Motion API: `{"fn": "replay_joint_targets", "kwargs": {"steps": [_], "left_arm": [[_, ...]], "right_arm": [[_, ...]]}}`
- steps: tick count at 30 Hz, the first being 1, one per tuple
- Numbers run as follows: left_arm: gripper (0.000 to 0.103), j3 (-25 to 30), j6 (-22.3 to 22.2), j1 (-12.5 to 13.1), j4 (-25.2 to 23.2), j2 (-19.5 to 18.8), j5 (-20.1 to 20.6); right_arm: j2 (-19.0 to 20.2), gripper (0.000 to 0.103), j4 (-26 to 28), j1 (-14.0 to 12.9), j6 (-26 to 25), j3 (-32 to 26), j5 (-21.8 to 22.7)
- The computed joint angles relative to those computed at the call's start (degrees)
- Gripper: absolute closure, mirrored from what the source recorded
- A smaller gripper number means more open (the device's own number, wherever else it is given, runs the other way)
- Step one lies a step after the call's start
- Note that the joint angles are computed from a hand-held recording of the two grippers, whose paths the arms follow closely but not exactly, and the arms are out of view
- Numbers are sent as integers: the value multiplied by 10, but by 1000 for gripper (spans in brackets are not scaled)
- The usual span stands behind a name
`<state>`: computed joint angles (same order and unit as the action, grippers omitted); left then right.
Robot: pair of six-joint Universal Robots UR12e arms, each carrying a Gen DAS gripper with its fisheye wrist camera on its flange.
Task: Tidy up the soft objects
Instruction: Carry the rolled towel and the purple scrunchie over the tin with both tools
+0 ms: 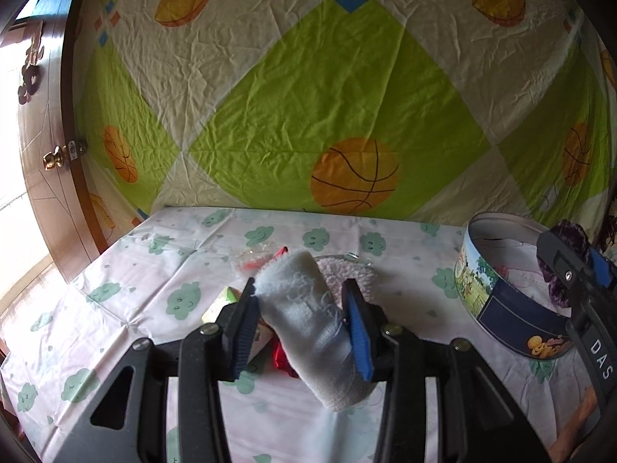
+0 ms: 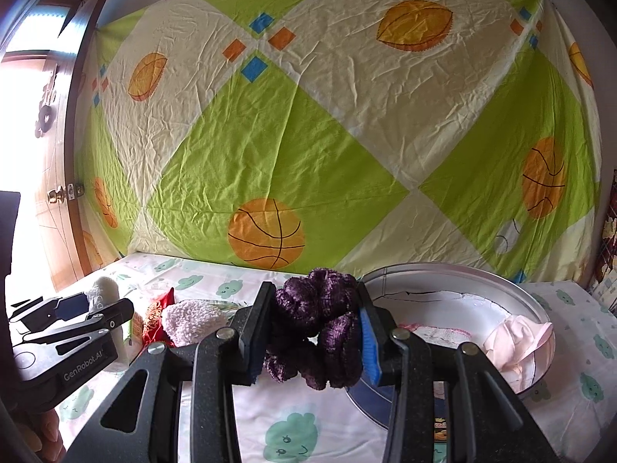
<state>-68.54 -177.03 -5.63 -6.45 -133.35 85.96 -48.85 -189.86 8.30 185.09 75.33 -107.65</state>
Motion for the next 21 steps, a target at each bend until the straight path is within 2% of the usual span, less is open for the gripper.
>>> {"fn": "replay_joint_targets", "kwargs": {"steps": [14,21], "left_arm": [[61,34,11,-27,-22,-14,-13],[61,47,13,-37,-21,-19,-33]], "right_arm": [[-15,61,-12,-18,5,22,-24],[-21,61,-8,-25,11,28,-41]]}}
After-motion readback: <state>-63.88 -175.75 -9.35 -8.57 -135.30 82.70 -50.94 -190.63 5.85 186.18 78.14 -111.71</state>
